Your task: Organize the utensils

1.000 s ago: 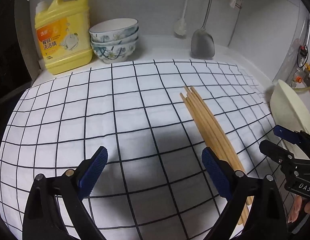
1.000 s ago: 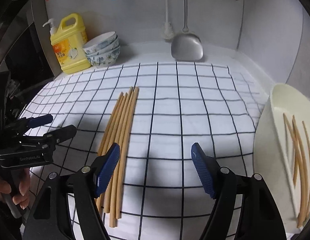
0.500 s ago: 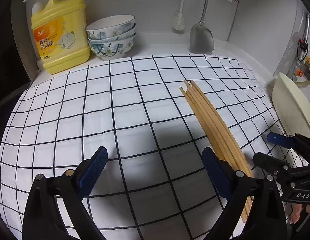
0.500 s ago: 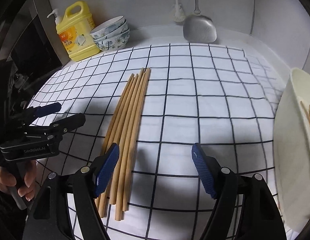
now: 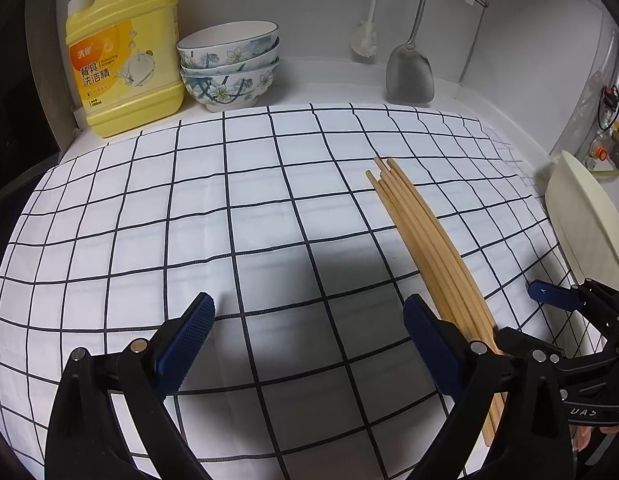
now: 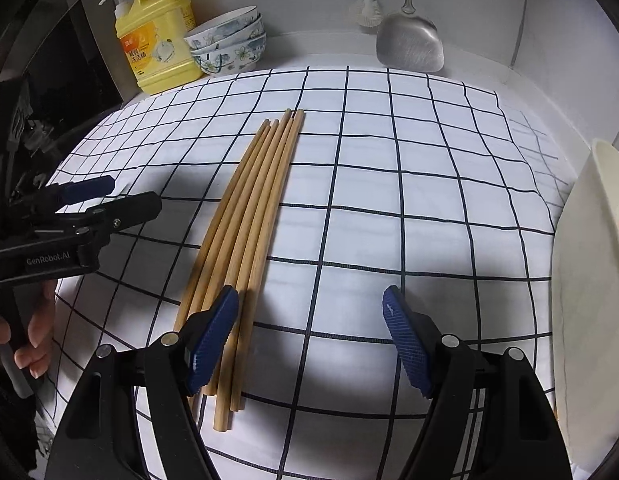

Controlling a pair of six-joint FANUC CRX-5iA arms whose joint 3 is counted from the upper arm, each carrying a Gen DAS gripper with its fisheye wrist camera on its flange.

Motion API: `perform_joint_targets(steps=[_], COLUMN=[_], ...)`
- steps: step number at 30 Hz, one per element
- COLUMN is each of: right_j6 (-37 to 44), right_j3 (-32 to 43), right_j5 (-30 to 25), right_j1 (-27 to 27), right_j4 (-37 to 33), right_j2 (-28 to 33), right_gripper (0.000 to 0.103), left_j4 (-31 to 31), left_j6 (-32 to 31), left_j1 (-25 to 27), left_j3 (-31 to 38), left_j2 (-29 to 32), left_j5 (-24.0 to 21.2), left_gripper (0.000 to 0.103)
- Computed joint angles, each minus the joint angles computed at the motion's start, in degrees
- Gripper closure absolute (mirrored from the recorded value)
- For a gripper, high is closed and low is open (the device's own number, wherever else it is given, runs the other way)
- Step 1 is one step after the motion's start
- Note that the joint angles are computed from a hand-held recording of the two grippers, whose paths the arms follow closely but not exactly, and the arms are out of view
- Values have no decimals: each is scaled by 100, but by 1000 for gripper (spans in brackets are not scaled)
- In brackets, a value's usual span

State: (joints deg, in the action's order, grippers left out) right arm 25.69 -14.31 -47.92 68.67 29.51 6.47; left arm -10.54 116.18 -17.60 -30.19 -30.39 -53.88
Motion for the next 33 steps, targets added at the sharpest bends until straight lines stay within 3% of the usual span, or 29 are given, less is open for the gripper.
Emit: perform_joint_targets(steps=[10, 19, 29, 33], right_j6=[166, -347, -270, -281], right_j3=[172, -6, -108, -100], right_j5=[-466, -572, -311, -344], right_j1=[136, 125, -47, -44], right_j4=[170, 594, 367, 389], right_j2=[194, 167, 29, 36], right_gripper=[32, 32, 31, 31], left_j4=[25, 54, 1165, 782], left_j6=[-7, -129, -1049, -796], left_j1=[15, -109, 348, 133], left_j3=[2, 23, -237, 40], left_j2=[63, 150, 201, 442], left_j5=[-41, -42, 268, 121], left_gripper=[10, 10, 9, 9])
